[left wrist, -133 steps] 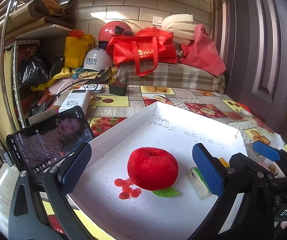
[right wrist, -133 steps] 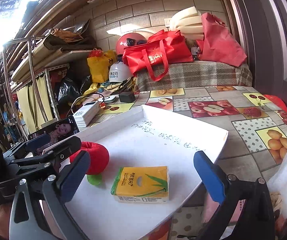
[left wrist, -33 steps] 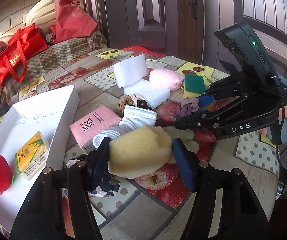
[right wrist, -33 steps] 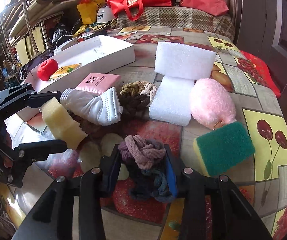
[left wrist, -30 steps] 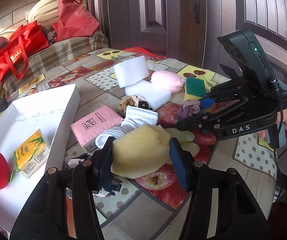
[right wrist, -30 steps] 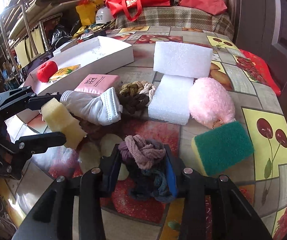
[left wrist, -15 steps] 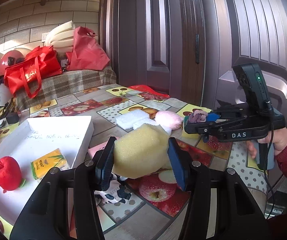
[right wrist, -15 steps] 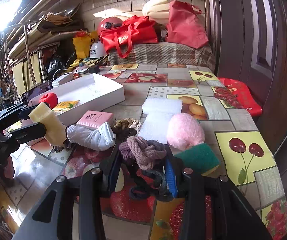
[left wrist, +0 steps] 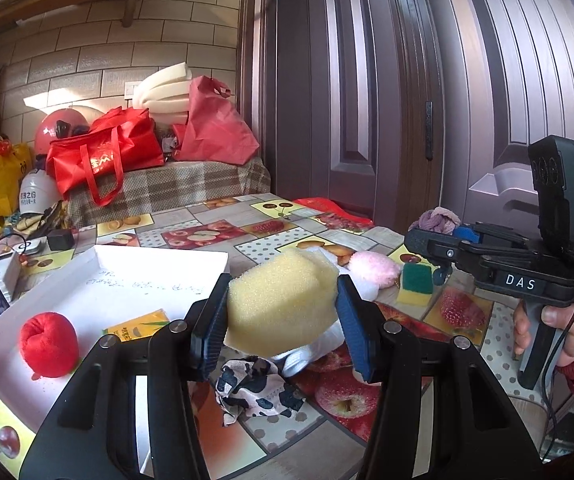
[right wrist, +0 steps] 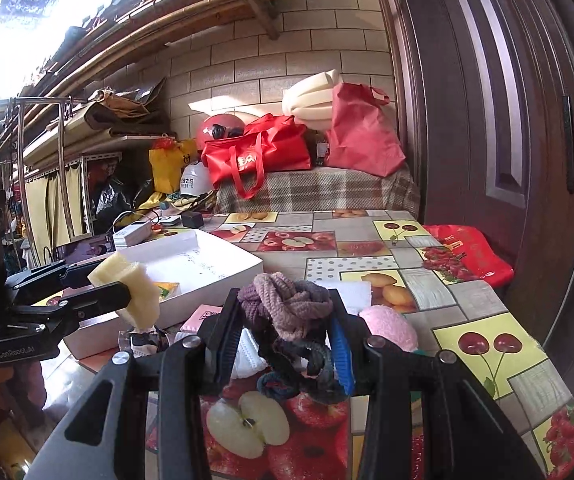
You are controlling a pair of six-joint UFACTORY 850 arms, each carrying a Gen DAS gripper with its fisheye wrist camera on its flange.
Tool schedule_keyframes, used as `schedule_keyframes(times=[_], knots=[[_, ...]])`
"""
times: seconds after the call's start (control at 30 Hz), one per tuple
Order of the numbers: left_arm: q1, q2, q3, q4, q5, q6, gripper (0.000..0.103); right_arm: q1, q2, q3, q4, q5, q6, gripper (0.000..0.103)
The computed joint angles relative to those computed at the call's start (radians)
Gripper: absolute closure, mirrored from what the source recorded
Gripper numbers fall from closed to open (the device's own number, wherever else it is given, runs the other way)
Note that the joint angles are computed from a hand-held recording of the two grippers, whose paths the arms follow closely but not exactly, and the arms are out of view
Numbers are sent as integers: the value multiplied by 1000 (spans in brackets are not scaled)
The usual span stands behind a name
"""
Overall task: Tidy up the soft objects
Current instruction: 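Grasp the hair ties with the right tool while the left tool grasps the yellow sponge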
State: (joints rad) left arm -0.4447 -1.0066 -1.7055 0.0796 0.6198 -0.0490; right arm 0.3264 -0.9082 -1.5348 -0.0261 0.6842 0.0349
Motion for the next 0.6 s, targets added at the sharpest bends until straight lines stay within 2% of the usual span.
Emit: schedule_keyframes(times=[0.2, 0.6], knots=[[-1, 18, 56, -173, 128, 131, 52, 24, -19, -25, 24, 27, -19, 63], [40, 16, 55, -249, 95, 145, 52, 54, -54, -94, -7, -32, -19, 62]])
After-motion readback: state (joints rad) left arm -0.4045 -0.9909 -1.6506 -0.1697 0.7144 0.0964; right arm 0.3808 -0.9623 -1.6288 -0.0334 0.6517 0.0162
